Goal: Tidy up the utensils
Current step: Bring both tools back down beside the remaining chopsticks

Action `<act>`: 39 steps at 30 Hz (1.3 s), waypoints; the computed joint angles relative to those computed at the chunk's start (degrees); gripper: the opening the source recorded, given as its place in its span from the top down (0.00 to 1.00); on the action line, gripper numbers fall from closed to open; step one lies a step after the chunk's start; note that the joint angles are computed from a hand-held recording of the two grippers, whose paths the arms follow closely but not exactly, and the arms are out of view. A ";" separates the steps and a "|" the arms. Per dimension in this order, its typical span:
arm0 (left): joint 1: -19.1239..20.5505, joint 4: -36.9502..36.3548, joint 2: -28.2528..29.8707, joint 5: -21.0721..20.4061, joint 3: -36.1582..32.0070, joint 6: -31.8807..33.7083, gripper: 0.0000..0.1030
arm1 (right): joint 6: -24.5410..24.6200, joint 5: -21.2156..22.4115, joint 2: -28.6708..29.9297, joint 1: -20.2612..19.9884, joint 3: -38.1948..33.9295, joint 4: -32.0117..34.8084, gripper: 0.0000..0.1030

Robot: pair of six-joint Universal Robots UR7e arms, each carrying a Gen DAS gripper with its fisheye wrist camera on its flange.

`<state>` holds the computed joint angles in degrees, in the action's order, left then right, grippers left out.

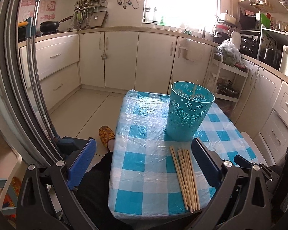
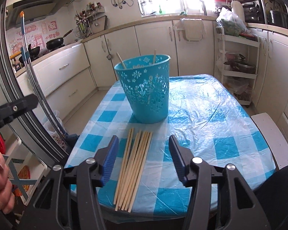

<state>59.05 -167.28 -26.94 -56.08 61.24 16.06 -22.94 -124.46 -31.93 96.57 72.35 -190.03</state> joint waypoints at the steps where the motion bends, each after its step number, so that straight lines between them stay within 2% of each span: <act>1: 0.13 0.65 -0.04 0.14 0.00 -0.11 0.07 | 0.36 -0.37 0.16 -0.17 -0.22 0.86 0.60; 8: 1.95 8.92 1.30 1.84 -2.23 -3.97 0.07 | 4.61 -2.25 1.87 -2.02 -3.48 8.63 0.72; 11: 2.42 12.01 2.64 2.59 -4.09 -5.01 0.07 | 6.30 -1.82 2.81 -2.89 -5.54 12.19 0.72; 18: 2.94 18.65 6.21 3.09 -9.00 -5.69 0.07 | 6.69 -3.03 6.74 -3.70 -12.50 18.96 0.77; 20: 2.96 19.74 7.50 3.36 -10.64 -5.39 0.07 | 5.73 -3.56 7.59 -3.74 -13.87 18.92 0.78; 25: 3.16 25.96 12.64 3.37 -18.94 -6.24 0.07 | 5.45 -3.34 7.93 -4.07 -16.15 21.67 0.78; 27: 3.16 29.48 15.17 3.16 -23.28 -7.21 0.07 | 6.12 -1.85 7.39 -4.39 -16.08 22.98 0.78; 32: 3.38 36.93 21.55 3.17 -34.59 -9.43 0.07 | 5.36 -0.24 7.54 -4.73 -16.44 23.04 0.78; 35: 3.52 41.04 25.02 3.66 -41.05 -10.61 0.08 | 6.29 2.17 6.86 -5.20 -15.57 23.37 0.78; 39: 3.70 44.58 28.11 4.32 -47.05 -11.82 0.08 | 4.63 1.70 7.40 -5.16 -16.11 22.59 0.79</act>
